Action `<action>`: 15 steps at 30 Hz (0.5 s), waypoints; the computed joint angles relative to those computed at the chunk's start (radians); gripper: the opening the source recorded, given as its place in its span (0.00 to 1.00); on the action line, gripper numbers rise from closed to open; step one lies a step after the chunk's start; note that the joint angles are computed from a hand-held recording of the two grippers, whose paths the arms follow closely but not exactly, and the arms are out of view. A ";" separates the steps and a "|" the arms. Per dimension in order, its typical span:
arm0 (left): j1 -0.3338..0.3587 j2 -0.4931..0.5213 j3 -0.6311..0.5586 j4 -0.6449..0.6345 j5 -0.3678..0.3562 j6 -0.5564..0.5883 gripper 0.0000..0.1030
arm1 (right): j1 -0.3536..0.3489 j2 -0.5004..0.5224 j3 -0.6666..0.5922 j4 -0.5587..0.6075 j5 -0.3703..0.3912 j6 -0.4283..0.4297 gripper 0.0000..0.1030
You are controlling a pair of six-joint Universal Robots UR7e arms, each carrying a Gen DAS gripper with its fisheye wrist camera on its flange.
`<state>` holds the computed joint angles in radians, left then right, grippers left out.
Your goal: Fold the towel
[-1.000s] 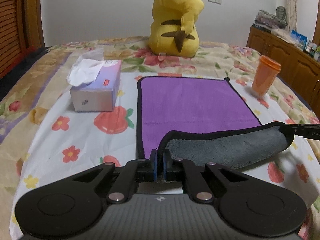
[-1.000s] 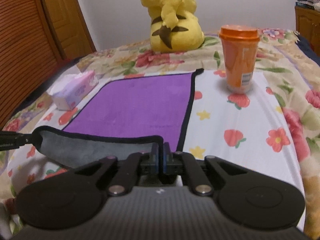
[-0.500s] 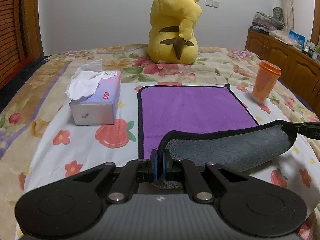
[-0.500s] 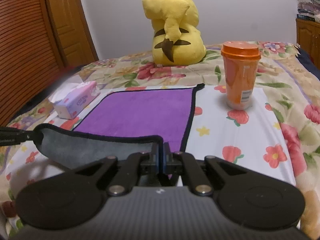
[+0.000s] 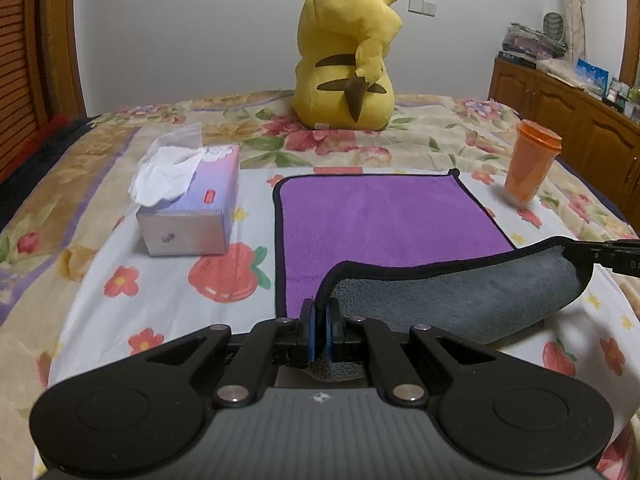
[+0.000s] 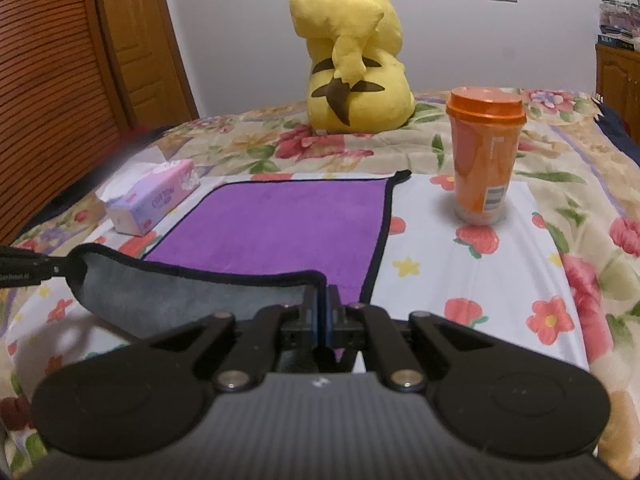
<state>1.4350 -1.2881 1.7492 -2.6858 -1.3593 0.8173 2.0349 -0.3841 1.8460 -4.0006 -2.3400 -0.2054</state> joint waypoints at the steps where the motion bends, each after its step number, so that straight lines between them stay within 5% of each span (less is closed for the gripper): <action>1: -0.003 0.002 -0.002 -0.005 -0.003 0.005 0.06 | 0.001 0.000 -0.004 -0.002 -0.002 -0.009 0.04; 15: -0.047 0.095 -0.117 -0.038 -0.034 0.030 0.05 | -0.022 -0.017 -0.102 -0.007 0.022 -0.189 0.04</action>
<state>1.3878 -1.1930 1.6326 -2.7243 -1.3930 0.8476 2.0132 -0.4013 1.7437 -4.0079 -2.3185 -0.3943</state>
